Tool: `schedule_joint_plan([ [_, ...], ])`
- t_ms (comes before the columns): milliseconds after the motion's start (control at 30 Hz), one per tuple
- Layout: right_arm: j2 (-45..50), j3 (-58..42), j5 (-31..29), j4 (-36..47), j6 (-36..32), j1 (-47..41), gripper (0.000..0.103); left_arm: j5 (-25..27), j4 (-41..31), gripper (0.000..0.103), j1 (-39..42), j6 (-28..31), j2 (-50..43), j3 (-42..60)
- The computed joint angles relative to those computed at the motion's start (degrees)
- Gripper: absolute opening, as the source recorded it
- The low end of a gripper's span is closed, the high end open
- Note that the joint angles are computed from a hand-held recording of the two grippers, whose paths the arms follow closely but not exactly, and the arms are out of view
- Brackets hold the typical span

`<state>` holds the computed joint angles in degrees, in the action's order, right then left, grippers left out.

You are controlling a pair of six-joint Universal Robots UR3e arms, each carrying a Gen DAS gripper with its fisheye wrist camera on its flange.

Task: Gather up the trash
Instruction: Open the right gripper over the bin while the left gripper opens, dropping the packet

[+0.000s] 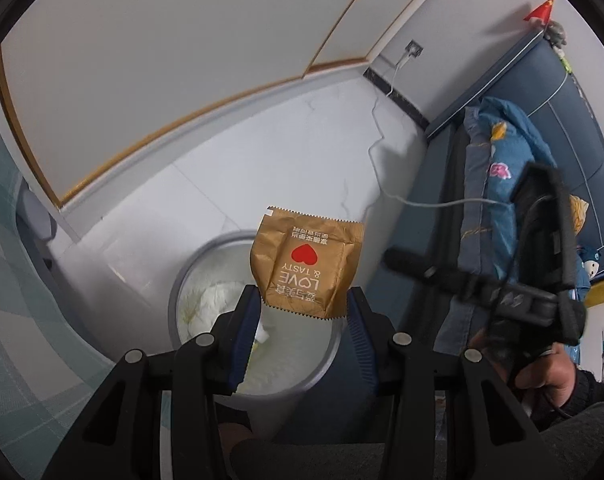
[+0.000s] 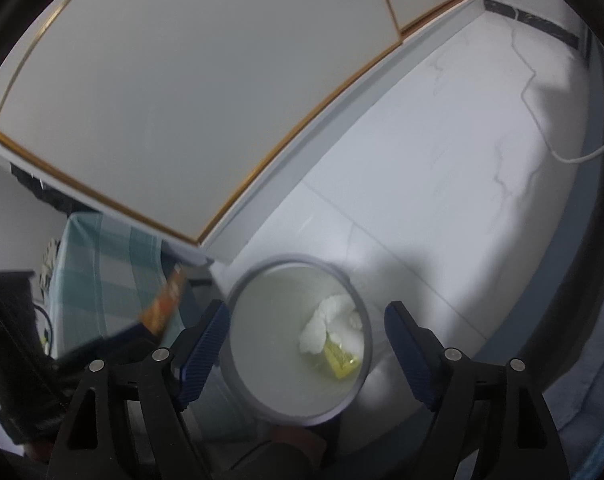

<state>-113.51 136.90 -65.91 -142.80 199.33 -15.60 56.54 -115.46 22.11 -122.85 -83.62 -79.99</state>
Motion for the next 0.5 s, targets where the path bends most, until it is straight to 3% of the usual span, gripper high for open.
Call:
schedule_joint_plan([
  [367, -3.11, 0.03, 0.45, 2.87, -0.35, -1.96, 0.083, 8.82, 3.50, 0.040, -6.45, -6.30, -4.02, 1.58],
  [500, -3.61, -0.06, 0.17, 3.36, -0.09, -1.88, 0.085, 8.48, 0.57, 0.056, -5.73, -6.70, -5.52, 3.99],
])
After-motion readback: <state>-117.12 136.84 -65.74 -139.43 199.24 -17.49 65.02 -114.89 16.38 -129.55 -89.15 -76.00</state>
